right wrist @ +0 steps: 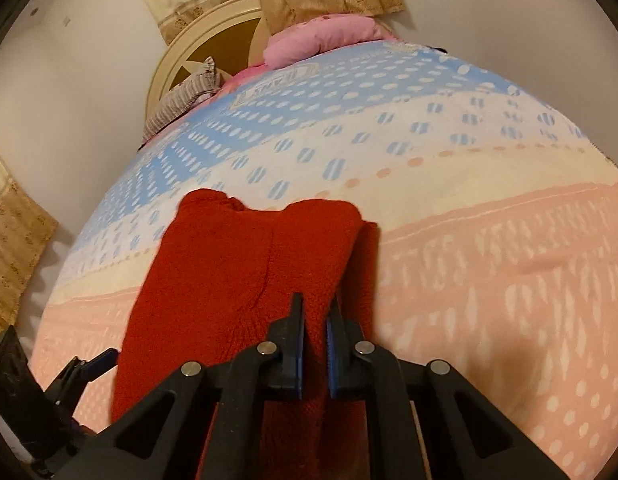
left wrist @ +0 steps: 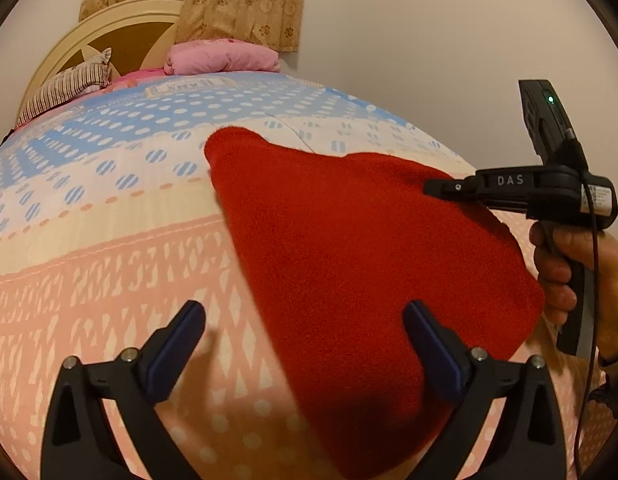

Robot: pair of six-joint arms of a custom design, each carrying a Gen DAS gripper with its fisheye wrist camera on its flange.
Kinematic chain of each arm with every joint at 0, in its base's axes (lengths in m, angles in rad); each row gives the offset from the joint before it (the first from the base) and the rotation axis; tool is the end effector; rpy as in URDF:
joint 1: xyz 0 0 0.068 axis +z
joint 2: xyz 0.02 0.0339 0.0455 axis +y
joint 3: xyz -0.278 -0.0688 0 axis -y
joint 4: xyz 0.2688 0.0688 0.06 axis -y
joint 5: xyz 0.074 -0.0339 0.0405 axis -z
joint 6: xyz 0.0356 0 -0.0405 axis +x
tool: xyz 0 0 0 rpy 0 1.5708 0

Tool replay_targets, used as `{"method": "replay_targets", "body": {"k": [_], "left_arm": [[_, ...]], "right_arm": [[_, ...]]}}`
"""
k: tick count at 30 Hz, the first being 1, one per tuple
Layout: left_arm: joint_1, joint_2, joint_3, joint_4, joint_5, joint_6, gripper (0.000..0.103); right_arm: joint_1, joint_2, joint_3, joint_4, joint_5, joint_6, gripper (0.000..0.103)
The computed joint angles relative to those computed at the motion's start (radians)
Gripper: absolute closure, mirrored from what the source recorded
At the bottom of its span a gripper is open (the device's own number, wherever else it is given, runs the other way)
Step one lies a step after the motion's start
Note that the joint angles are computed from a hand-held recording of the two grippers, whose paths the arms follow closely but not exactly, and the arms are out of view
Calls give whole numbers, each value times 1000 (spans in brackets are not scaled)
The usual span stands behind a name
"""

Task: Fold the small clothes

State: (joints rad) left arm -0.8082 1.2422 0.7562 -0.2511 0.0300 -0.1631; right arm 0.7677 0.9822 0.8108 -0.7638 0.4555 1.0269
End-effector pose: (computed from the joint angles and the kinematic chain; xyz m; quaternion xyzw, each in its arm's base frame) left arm 0.1907 -0.2011 0.2305 0.2956 0.8652 -0.2011 0.3516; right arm 0.1574 0.1302 0.2727 0.1896 0.9085 0.1042 0.3575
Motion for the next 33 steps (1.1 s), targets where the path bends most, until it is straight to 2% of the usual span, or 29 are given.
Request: {"method": "replay_targets", "body": {"k": [3,6,8,12,15,17,21,23,25,26,30,33], "left_arm": [[0,3,1,-2,8,2,0],[10,1,-4,-8,34,-3,0],[14,6,-1,-14,44,-6,0],[12,5,-1,-19,42,-12,0],[22,6,0,-22,56,-16,0],[26,8,0,-21,60,-19,0],[20,10,3,-27,57,-20,0],[21,8,4,-27,55,-20,0],[19,-9,-3,-20,45,-24,0],[25,-32,-4,-24,49,-32,0],[86,-79,7,-10,109,-96,0],[70,16,75,-34,43,-52,0]], "right_arm": [[-12,-1,-39,13,-5,11,96],[9,-62,-125,66,8,78,96],[65,-68,-126,32,59,120,96],[72,-37,-81,-22,60,123,95],[126,0,-23,-88,134,139,80],[195,37,39,-175,209,185,53],[389,118,168,-320,384,276,51],[463,160,212,-311,429,244,51],[482,191,219,-229,377,142,51],[482,209,219,-223,360,136,51],[477,216,127,-238,293,213,52],[504,137,41,-190,305,256,52]]}}
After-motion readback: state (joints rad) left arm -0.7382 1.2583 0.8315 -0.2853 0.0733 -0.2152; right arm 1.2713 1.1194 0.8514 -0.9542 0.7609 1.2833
